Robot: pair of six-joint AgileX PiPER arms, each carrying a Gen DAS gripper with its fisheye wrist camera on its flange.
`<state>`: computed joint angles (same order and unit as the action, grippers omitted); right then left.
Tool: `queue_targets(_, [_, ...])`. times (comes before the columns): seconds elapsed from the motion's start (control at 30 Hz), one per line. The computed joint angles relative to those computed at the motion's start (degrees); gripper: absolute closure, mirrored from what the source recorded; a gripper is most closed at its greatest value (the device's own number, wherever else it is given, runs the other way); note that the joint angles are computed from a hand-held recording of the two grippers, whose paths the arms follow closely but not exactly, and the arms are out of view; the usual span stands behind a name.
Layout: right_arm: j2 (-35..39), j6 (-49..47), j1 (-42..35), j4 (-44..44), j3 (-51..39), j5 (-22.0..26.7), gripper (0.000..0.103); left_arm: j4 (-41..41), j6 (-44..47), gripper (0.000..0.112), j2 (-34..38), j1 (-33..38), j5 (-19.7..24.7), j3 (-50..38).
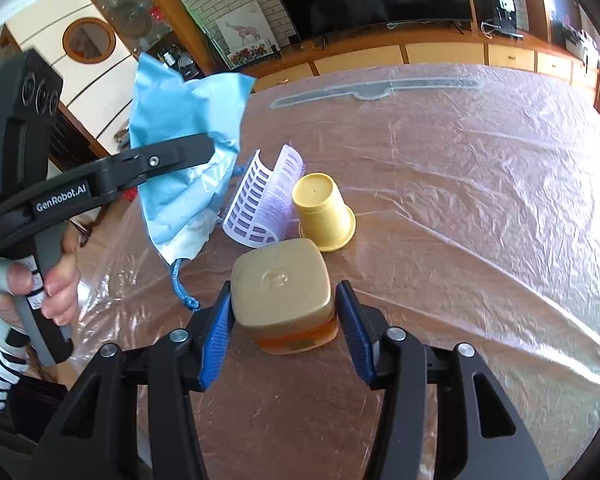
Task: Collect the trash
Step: 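Grasp the blue cloth bag with the left gripper while the right gripper grasps the gold cream jar, then carry the blue bag and gold jar in both grippers over the black bin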
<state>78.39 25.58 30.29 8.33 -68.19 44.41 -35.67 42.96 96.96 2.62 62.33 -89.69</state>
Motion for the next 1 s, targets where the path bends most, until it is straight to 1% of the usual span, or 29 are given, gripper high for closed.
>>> queue_targets(0.23, [-2.37,1.34,0.18,-0.61,0.53,-0.19,0.054,-1.35,-0.36,0.069,-2.75,2.0,-0.29,1.23])
queue_targets(0.37, [-3.39,1.37,0.37,-1.0,0.24,0.73,0.054,-2.53,0.31,0.069,-4.54,3.67,0.33,3.3])
queue_targets(0.83, [-10.64,0.46,-0.9,-0.88,3.06,5.16,0.054,-1.94,0.7,0.069,-15.08,4.27,-1.68,16.31])
queue_targets(1.0, [-13.07,-0.09,-1.0,-1.4,3.01,7.03,0.054,-1.68,0.64,0.069,-19.01,3.89,-1.6,20.09])
